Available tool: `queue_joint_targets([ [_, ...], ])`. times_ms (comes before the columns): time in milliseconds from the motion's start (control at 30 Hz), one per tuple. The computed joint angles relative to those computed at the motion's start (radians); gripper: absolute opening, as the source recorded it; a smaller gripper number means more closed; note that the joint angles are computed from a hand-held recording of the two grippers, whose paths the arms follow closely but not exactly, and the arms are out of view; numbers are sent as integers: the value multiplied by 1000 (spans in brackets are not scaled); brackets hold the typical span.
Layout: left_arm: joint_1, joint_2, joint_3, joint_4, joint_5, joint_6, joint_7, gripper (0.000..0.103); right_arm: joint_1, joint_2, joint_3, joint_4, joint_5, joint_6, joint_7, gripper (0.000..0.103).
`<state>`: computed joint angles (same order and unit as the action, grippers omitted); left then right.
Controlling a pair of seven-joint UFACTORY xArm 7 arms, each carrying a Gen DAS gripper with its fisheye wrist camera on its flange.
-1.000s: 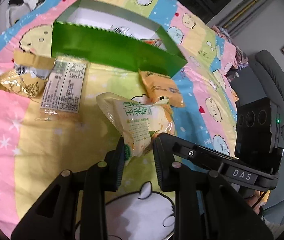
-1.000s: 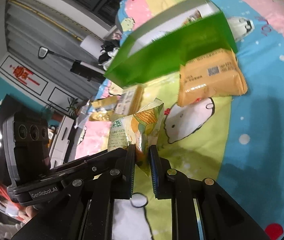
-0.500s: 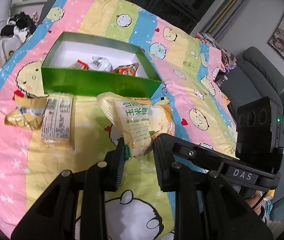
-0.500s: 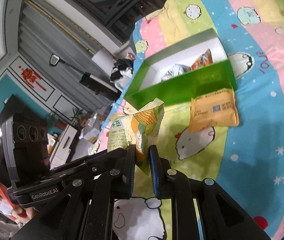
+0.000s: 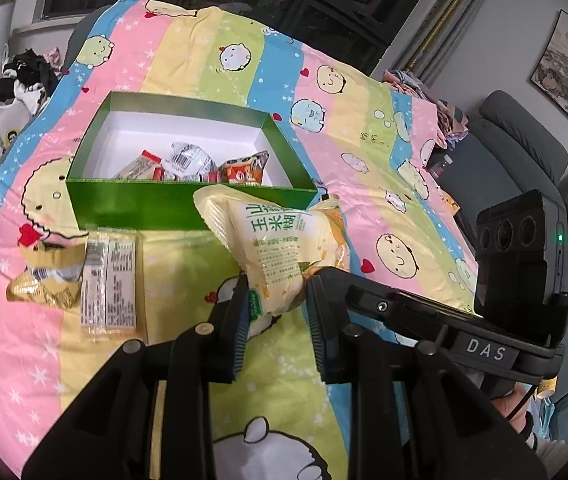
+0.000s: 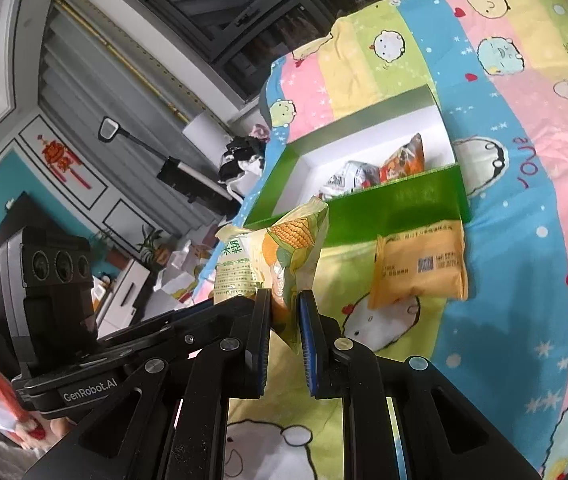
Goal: Organize snacks
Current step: 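Carry the corn snack bag with the left gripper over the green box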
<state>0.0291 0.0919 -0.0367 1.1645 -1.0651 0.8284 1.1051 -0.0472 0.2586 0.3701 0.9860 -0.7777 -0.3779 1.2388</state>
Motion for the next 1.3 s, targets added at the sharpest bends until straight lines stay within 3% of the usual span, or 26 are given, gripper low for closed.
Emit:
queue_joint_targets([
  [333,3,79,-24,112,10,-12,-18,25,-61,57,53,89,-20,36,-26,18],
  [867,40,316,-111,422,118,-29,-140,25,-263,278,303,327,41,204,-248,18],
  [1300,55,566,-173,728,299,42,-357,25,-245,446,337,497,195,318,-451,18],
])
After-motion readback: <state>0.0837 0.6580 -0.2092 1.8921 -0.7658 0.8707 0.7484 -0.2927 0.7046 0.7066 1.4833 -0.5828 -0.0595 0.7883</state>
